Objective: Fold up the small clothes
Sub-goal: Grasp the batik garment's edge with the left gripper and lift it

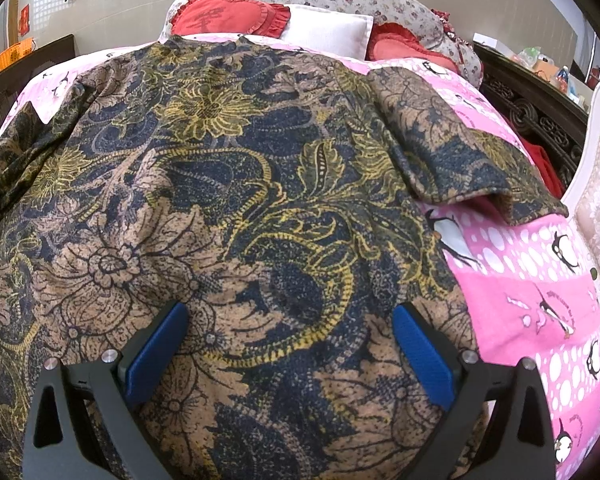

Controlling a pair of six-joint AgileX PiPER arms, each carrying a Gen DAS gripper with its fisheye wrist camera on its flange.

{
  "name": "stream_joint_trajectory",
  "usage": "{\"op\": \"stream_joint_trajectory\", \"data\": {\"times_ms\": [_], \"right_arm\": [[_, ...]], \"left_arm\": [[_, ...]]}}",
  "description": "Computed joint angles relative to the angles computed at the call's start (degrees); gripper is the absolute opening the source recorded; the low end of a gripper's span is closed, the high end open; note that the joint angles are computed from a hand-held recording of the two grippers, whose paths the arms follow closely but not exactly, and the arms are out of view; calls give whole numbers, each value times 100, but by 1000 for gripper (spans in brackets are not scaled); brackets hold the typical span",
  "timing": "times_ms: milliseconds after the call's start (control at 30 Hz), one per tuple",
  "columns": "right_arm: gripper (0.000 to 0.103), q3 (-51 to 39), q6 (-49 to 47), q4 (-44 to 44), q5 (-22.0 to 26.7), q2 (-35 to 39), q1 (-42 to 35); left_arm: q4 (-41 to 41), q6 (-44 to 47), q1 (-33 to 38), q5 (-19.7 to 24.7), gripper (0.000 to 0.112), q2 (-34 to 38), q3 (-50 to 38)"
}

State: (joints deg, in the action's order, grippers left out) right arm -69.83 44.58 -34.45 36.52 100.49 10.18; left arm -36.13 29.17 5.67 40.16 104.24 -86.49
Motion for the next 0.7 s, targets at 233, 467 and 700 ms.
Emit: {"op": "stream_joint_trajectory", "data": {"times_ms": [233,467,700], "right_arm": [[103,16,55,-55,7,-10,24],[103,29,76,-79,11,-16,32],[103,21,73,-75,11,-10,33]], "left_arm": [[-1054,-1169,2299,1371,84,1512,-1788],[-1792,-1560,2891,2117,81,2524,-2653],[-1608,-2848,2861,2465,85,3498,-4441]]}}
